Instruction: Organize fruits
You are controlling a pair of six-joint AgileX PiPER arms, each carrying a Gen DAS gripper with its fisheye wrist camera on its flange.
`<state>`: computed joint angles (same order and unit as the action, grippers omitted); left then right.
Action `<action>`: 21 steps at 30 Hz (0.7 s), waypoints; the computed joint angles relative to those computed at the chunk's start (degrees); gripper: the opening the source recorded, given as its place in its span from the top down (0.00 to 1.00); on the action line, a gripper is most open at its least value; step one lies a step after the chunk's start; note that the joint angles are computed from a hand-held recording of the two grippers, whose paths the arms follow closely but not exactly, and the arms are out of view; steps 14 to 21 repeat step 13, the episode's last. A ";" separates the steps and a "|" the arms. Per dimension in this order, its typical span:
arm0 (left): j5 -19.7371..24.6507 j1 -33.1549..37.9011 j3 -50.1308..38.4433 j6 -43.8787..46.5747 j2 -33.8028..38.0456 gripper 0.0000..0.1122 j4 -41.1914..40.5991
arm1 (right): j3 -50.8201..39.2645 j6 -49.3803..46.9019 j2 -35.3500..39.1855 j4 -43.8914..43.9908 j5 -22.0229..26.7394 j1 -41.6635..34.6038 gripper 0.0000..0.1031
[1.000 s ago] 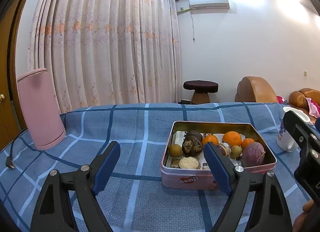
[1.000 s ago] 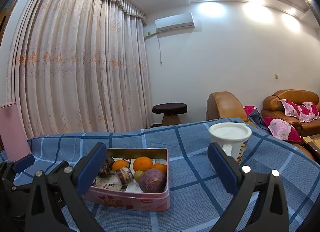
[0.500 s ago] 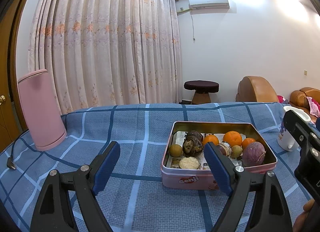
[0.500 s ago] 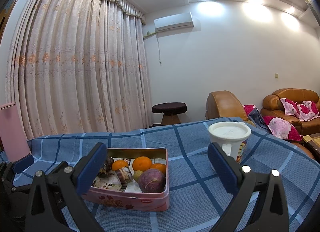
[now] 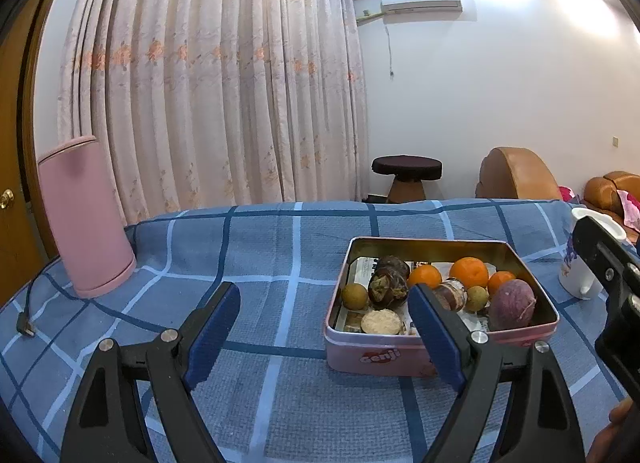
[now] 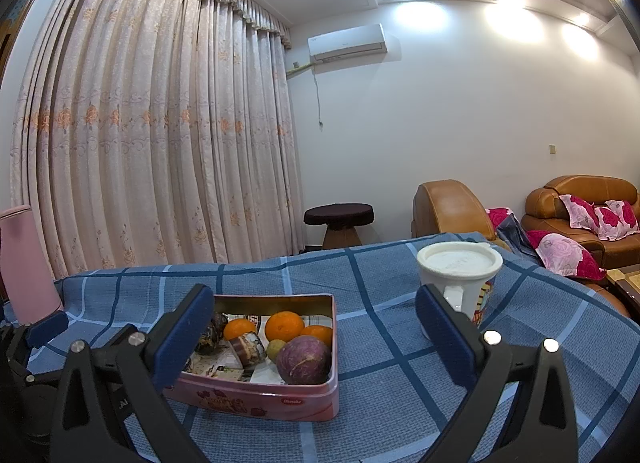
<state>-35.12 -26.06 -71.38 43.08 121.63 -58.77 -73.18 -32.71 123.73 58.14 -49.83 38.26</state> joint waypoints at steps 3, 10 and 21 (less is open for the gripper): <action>1.03 0.31 -0.06 -0.39 -0.05 0.23 0.34 | -0.11 -0.07 0.06 0.01 0.04 -0.03 0.00; 1.78 0.60 0.50 -2.28 -0.30 0.23 2.59 | -0.46 -0.68 0.13 0.78 0.42 0.07 0.00; 1.94 0.61 0.30 -1.25 -0.34 0.23 1.31 | -0.60 -0.94 0.15 1.15 0.62 0.06 0.00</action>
